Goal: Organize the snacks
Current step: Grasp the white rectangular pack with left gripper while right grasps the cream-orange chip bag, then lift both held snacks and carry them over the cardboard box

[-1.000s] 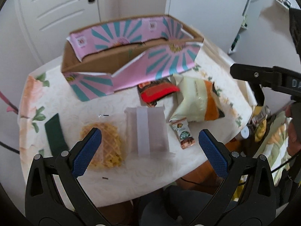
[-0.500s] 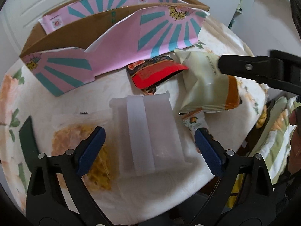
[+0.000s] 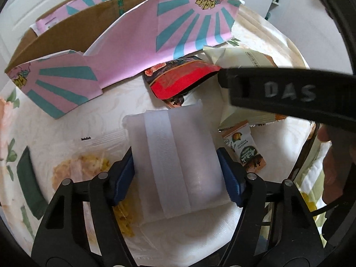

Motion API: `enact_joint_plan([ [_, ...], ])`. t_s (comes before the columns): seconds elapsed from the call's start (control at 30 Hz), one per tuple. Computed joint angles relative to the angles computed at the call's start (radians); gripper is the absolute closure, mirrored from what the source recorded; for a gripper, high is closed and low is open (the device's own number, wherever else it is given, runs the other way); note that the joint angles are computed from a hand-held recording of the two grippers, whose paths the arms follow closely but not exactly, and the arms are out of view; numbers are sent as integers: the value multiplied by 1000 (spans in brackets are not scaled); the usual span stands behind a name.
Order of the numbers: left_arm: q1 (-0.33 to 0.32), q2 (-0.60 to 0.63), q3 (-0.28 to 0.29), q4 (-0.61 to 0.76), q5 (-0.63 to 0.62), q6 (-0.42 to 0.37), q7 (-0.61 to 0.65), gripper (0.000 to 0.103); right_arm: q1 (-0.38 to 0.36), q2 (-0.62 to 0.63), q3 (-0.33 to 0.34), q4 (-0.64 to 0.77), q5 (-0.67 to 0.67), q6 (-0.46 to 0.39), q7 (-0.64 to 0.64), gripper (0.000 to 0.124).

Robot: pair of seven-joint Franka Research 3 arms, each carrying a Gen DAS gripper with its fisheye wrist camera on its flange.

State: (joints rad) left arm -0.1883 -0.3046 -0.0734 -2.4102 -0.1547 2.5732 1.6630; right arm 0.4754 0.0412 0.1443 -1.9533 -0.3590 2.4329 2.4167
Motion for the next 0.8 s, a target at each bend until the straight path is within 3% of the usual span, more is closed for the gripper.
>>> enact_joint_plan([
  [0.27,-8,-3,14,-3,-42,5,23,39,16,9,-1,8,-76,-27,47,64],
  [0.8,8,-102,19,-21,-21,-3,-47,39,-23,-72,12,-64,-9,70,32,68],
])
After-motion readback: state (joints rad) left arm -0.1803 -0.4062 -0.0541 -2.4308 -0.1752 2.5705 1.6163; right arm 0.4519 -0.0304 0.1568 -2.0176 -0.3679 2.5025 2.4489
